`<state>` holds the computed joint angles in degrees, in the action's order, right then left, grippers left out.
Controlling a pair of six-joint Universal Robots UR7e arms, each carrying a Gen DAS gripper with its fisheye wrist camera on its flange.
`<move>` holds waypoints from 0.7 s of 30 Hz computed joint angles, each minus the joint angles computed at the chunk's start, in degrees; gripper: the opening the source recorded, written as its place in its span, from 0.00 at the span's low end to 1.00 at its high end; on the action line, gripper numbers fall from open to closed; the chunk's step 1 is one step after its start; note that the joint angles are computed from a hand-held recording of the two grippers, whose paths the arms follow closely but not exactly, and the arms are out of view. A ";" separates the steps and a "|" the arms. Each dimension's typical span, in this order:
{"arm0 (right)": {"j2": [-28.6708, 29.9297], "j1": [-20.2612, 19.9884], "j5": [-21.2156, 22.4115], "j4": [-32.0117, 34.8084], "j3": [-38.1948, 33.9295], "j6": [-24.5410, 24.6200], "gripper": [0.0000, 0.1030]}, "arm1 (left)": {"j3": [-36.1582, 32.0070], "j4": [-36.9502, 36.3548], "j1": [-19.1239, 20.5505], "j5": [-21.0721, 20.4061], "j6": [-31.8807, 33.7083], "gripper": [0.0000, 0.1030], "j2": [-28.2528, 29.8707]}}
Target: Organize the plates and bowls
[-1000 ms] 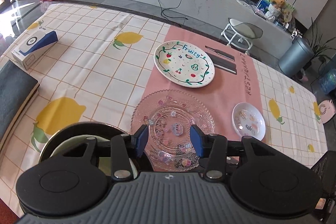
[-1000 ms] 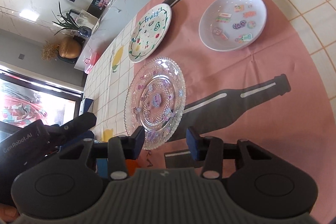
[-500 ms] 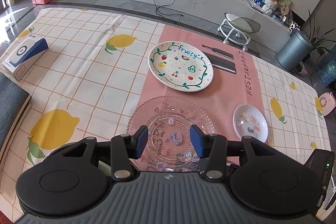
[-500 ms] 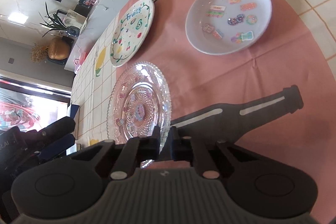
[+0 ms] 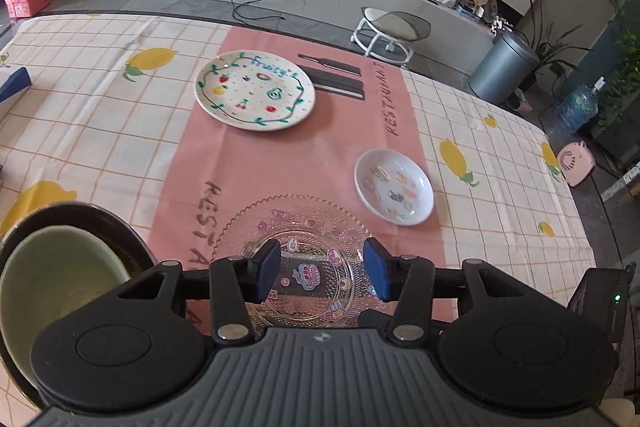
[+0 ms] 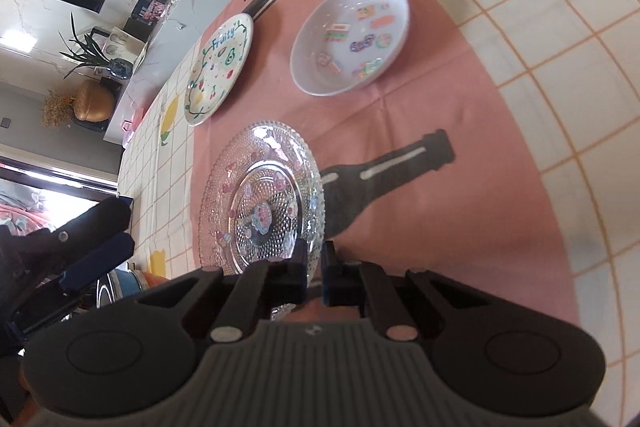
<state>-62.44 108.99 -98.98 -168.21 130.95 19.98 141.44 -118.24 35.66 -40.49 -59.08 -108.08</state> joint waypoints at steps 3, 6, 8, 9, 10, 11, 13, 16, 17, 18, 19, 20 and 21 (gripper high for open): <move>-3.46 -0.30 -2.03 1.14 1.97 -0.10 0.04 | 2.37 -1.88 -1.15 -0.39 -0.57 0.56 0.64; -6.27 -0.57 -4.79 1.63 3.47 -1.23 0.04 | 5.21 -2.88 -2.54 -0.29 -3.69 0.57 -0.14; -7.62 -1.12 -5.78 1.33 4.37 -2.12 0.03 | 6.77 -1.85 -3.53 0.60 -6.84 0.57 -0.75; -8.15 -1.43 -5.81 1.29 4.65 -2.39 0.03 | 7.44 -0.97 -4.12 1.23 -8.18 0.57 -1.18; -8.50 -1.62 -5.84 1.32 4.84 -2.67 0.03 | 8.12 0.29 -4.82 2.12 -9.58 0.57 -1.67; -8.75 -1.54 -6.07 1.22 5.02 -2.98 0.04 | 8.46 2.46 -5.58 3.10 -11.69 0.57 -2.11; -8.69 -1.25 -6.71 0.55 5.26 -4.40 0.04 | 9.72 5.37 -6.91 4.93 -15.31 0.57 -3.41; -8.01 0.00 -8.97 -1.32 5.46 -6.06 0.10 | 11.26 5.69 -7.40 5.72 -17.94 0.57 -4.54; -7.48 0.24 -9.40 -2.22 5.31 -6.60 0.14 | 11.61 5.75 -7.42 5.77 -18.59 0.57 -4.76; -7.33 0.28 -9.56 -3.01 5.43 -6.96 0.24 | 12.09 5.84 -7.50 6.17 -19.64 0.57 -4.77; -7.16 0.14 -9.45 -4.08 5.61 -7.27 0.28 | 12.35 6.49 -7.71 6.57 -20.73 0.56 -4.84; -7.12 -0.14 -8.98 -5.07 5.85 -7.59 0.30 | 13.02 6.19 -7.99 7.15 -21.26 0.55 -5.10; -6.96 -0.59 -8.43 -5.86 5.95 -7.81 0.30 | 13.62 5.27 -8.11 7.56 -20.99 0.55 -5.37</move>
<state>-69.40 108.40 -107.41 -174.07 136.90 12.17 155.06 -112.97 27.54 -32.94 -80.07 -113.45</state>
